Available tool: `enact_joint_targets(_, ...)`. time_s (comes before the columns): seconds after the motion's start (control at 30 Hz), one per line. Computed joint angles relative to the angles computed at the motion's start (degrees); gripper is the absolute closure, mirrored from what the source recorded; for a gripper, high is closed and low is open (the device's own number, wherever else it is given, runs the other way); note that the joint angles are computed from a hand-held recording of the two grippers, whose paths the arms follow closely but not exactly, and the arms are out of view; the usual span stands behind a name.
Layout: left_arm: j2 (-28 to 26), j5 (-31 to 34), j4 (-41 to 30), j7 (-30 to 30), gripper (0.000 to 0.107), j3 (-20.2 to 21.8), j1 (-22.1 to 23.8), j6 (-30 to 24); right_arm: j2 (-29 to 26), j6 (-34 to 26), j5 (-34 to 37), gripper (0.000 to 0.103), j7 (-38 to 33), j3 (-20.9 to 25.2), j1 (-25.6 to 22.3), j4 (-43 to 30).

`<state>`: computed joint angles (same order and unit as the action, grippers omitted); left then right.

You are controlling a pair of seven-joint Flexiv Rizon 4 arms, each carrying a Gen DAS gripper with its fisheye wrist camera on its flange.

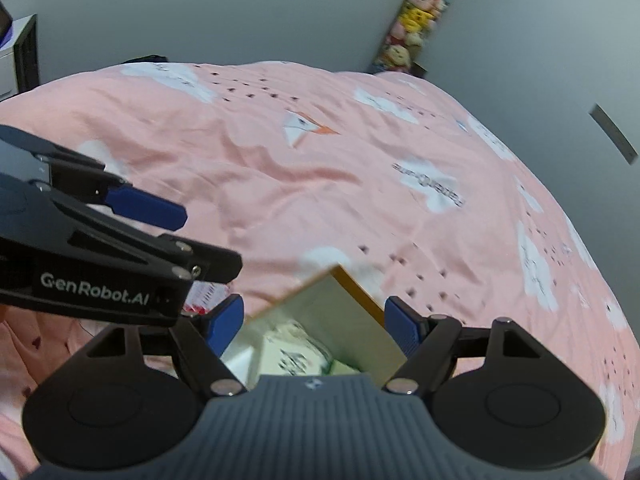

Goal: Organize rigid objects
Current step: 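Move both tools back to the jar and tin beside the box, then grasp the white-and-blue jar with the left tool while the right grasps the IMINT tin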

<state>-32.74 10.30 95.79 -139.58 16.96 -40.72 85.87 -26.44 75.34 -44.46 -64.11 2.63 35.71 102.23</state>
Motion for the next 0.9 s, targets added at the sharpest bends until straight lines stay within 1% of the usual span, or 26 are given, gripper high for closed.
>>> enact_joint_targets(0.07, 1.21, -0.78, 2.44, 0.23, 0.04, -1.32, 1.82, 0.71, -1.67, -1.36, 2.79, 0.027, -2.39, 2.31, -0.44, -2.45)
enact_joint_targets(0.1, 1.6, -1.17, 3.49, -0.09, 0.04, -1.34, 2.29, 1.17, -2.52, -1.79, 4.04, 0.027, -3.52, 3.14, -0.44, -3.52)
enact_joint_targets(0.17, 2.03, -1.38, 4.85, -1.01, 0.04, -0.08, 1.85, 1.22, -4.16, -2.79, 6.54, 0.027, -6.87, 4.99, -0.4, -5.57)
enact_joint_targets(0.2, 2.27, -1.65, 5.61, -0.85, 0.041, -0.48, 2.47, 1.23, -4.87, -3.41, 7.53, 0.027, -8.78, 5.71, -0.26, -6.44)
enact_joint_targets(0.23, 2.64, -2.32, 6.69, -0.18, 0.041, -1.92, 3.97, 1.48, -5.59, -4.31, 8.49, 0.027, -10.74, 6.36, -0.06, -7.41)
enact_joint_targets(0.27, 2.91, -3.34, 7.71, 0.99, 0.041, -4.11, 6.05, 1.74, -6.14, -5.42, 9.5, 0.027, -12.68, 6.99, 0.12, -8.25)
enact_joint_targets(0.3, 3.17, -4.73, 8.9, 2.91, 0.041, -7.27, 8.92, 2.13, -6.78, -6.94, 10.62, 0.027, -14.52, 7.58, 0.36, -9.39)
enact_joint_targets(0.37, 3.56, -8.56, 12.1, 7.36, 0.041, -14.91, 15.72, 3.81, -8.32, -11.29, 13.14, 0.028, -18.01, 8.68, 0.98, -12.43)
enact_joint_targets(0.4, 3.61, -10.16, 13.26, 9.17, 0.041, -17.73, 18.23, 4.17, -9.15, -13.77, 14.42, 0.028, -19.52, 9.08, 1.34, -14.14)
enact_joint_targets(0.47, 3.73, -12.64, 15.21, 11.9, 0.041, -21.29, 21.47, 4.51, -10.75, -17.38, 16.67, 0.03, -22.61, 9.63, 1.87, -17.11)
enact_joint_targets(0.53, 3.6, -15.1, 16.73, 13.68, 0.041, -23.82, 23.81, 4.9, -12.06, -20.34, 18.42, 0.038, -25.86, 9.94, 2.33, -19.46)
enact_joint_targets(0.6, 3.34, -16.74, 17.34, 15.1, 0.042, -24.15, 24.12, 4.52, -13.63, -23.76, 19.54, 0.043, -28.67, 9.78, 3.05, -22.08)
enact_joint_targets(0.63, 3.13, -17.56, 17.39, 15.6, 0.042, -24.0, 23.92, 4.24, -14.3, -25.29, 20.13, 0.044, -30.01, 9.7, 3.27, -23.18)
enact_joint_targets(0.67, 2.89, -18.41, 17.5, 16.2, 0.042, -24.15, 23.92, 4.13, -14.96, -26.57, 20.57, 0.044, -31.02, 9.48, 3.6, -24.21)
enact_joint_targets(0.73, 2.23, -19.94, 17.46, 17.85, 0.042, -24.77, 24.25, 3.93, -16.33, -28.73, 21.2, 0.05, -32.72, 8.97, 4.26, -26.21)
enact_joint_targets(0.8, 1.58, -20.85, 16.99, 19.0, 0.042, -24.17, 23.43, 3.48, -17.5, -30.17, 21.92, 0.05, -34.27, 8.69, 4.64, -27.87)
enact_joint_targets(0.9, 0.13, -22.21, 15.73, 20.78, 0.042, -24.53, 23.35, 2.91, -18.96, -32.63, 22.96, 0.05, -36.96, 8.63, 4.92, -29.99)
